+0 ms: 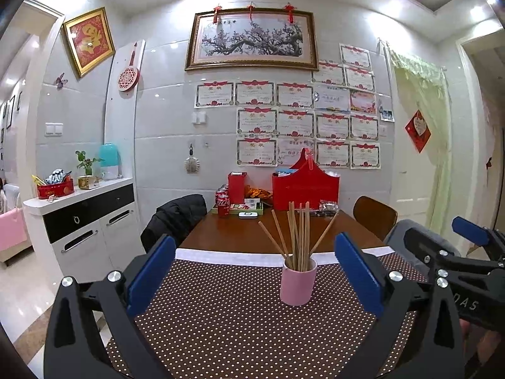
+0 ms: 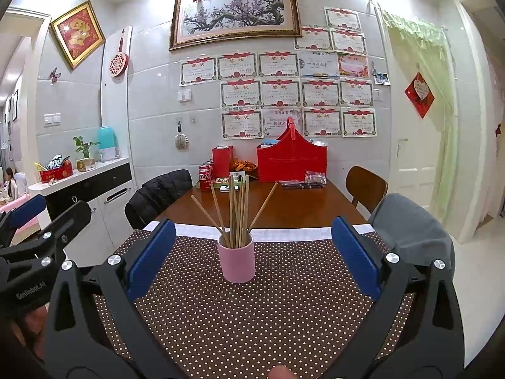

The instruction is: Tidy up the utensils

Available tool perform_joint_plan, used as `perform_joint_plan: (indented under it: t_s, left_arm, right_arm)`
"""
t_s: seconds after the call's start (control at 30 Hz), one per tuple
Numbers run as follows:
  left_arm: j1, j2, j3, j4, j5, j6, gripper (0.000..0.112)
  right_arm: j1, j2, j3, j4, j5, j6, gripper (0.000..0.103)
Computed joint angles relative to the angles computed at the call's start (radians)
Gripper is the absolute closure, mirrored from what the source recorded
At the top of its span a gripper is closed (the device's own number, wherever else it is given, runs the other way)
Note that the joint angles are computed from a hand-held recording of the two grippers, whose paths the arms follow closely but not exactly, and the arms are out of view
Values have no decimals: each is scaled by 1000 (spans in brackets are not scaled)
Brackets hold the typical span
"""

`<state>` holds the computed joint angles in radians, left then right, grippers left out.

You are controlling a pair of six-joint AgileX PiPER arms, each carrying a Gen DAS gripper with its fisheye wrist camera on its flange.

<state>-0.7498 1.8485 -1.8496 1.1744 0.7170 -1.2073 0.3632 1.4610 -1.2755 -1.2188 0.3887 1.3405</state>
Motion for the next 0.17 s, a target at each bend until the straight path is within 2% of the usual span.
perform_joint_plan:
  t_s: [0.17]
  left_arm:
    - [-1, 28, -43, -26, 38, 19, 13]
  right_arm:
    - [6, -1, 2, 3, 4, 2, 6]
